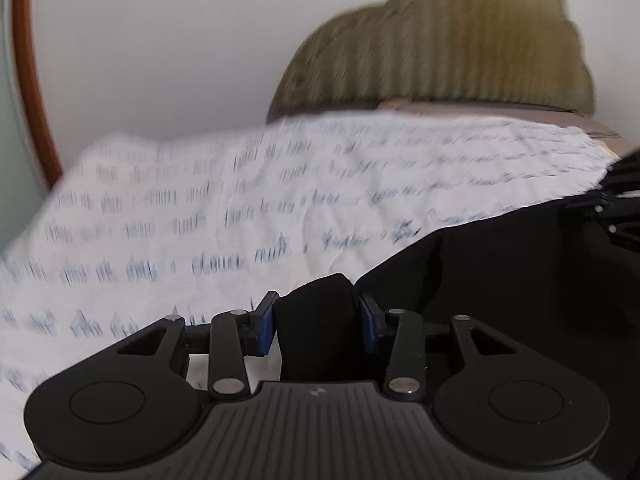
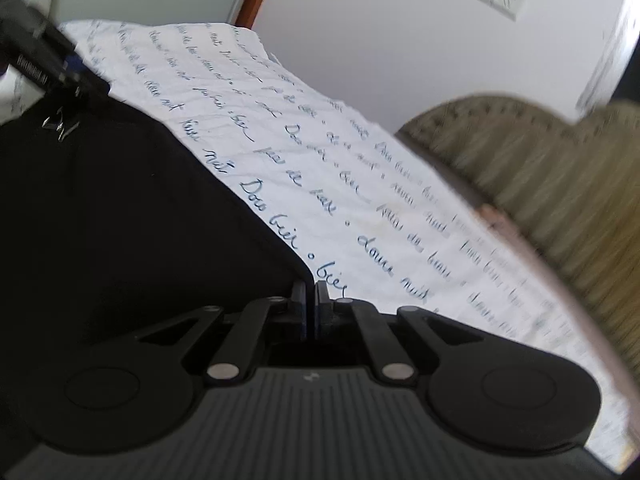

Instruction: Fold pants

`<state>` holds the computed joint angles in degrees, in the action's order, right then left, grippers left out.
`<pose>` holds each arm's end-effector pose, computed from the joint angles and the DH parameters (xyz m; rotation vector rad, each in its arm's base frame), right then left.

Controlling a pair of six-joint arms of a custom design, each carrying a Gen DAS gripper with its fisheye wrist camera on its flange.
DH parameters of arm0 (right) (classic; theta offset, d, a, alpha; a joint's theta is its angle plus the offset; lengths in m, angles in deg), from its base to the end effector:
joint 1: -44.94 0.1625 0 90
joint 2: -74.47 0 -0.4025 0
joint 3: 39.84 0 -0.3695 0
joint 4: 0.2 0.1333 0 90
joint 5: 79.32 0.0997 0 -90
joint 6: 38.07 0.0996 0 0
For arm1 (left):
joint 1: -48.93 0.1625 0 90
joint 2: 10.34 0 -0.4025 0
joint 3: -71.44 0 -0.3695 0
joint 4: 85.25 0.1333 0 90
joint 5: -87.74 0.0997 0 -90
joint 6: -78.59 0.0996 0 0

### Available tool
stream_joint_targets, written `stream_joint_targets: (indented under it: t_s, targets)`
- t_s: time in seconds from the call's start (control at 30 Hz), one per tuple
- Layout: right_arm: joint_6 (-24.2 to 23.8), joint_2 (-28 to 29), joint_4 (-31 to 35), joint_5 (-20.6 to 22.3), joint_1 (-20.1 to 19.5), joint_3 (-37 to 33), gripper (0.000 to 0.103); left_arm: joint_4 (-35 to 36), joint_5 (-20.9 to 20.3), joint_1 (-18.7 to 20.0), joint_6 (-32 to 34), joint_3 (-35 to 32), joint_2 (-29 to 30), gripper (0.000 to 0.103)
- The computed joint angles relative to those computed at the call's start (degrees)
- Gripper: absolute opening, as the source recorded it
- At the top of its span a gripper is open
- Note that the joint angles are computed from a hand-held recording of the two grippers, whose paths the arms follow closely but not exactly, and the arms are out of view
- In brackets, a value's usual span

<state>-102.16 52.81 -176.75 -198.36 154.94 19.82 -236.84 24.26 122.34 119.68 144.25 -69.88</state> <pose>0.3523 -0.7194 0.1007 1.3254 -1.8663 0.7294 -0.0285 -0.7183 0.4398 0.9239 2.1972 -0.9206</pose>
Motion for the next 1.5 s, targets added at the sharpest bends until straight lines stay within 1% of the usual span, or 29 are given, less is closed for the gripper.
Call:
stream_joint_targets:
  t_s: [0.07,0.2,0.4,0.57,0.63,0.77,0.87,0.97,1.03,1.07,1.1,1.13,1.17,1.23,1.27,1.33,1.4,1.43,1.47,1.5]
  targets:
    - [-1.8,-1.8,-4.9,-0.1,0.8,4.6,0.003,-3.2,-0.6,-0.8,4.0,3.3,-2.2,0.040]
    - [-1.4,-6.4,-11.9,0.4,2.1,13.6,0.003,-4.3,-1.1,-1.8,6.3,7.0,-5.6,0.040]
    - [-2.2,-11.5,-21.5,-0.5,4.4,26.0,0.003,-9.9,-2.8,-3.3,11.0,16.4,-12.1,0.040]
    - [-2.3,-14.8,-28.3,-1.1,6.2,35.3,0.003,-11.5,-2.8,-4.3,10.8,23.9,-18.4,0.040]
    - [-1.5,-16.2,-30.3,-1.2,7.1,39.3,0.003,-11.7,-2.5,-4.6,10.4,26.9,-21.2,0.040]
    - [-0.8,-18.6,-32.2,-2.0,9.0,46.0,0.003,-10.2,-1.5,-4.8,8.8,32.1,-26.6,0.040]
    - [0.8,-20.5,-31.7,-2.7,10.2,50.8,0.003,-9.3,-0.6,-4.6,8.0,36.1,-30.7,0.040]
    - [1.2,-21.3,-32.1,-3.6,11.3,54.9,0.003,-7.8,0.3,-4.2,6.2,38.7,-33.7,0.040]
    - [0.6,-20.9,-33.1,-5.3,12.4,57.0,0.003,-5.8,0.4,-3.8,4.2,39.7,-35.3,0.038]
    - [0.2,-20.6,-33.7,-5.9,12.7,57.7,0.003,-5.5,0.6,-3.8,3.8,40.4,-35.9,0.038]
    - [0.3,-20.4,-34.4,-6.4,13.1,58.6,0.003,-5.2,1.0,-3.9,3.6,41.1,-36.6,0.035]
    - [0.7,-20.3,-34.7,-6.8,13.3,59.1,0.003,-5.1,1.7,-4.1,3.6,41.7,-37.0,0.024]
    - [0.7,-20.3,-34.7,-6.8,13.3,59.1,0.003,-5.4,2.6,-4.4,3.7,42.2,-37.3,0.022]
    - [1.9,-20.6,-35.0,-7.1,13.6,60.2,0.003,-4.2,2.6,-4.2,2.5,42.4,-38.2,0.022]
    - [2.4,-20.9,-34.7,-6.9,13.5,60.5,0.003,-3.6,2.4,-4.0,1.9,42.3,-38.5,0.022]
    - [3.8,-21.9,-33.3,-5.7,13.5,61.7,0.001,-3.6,3.4,-4.0,1.4,42.5,-38.7,0.022]
    - [4.2,-22.1,-32.5,-5.5,13.6,62.0,0.001,-3.7,3.7,-4.0,1.1,42.9,-39.0,0.022]
    - [3.7,-21.7,-32.8,-5.9,13.7,62.2,0.001,-3.2,3.9,-4.1,0.9,42.9,-39.1,0.022]
    - [1.5,-19.9,-35.6,-8.2,14.2,61.7,0.001,-2.9,4.0,-4.1,0.7,43.0,-39.3,0.022]
    - [1.8,-19.4,-36.2,-8.6,14.2,61.3,0.001,-2.9,4.1,-4.3,0.5,43.2,-39.5,0.022]
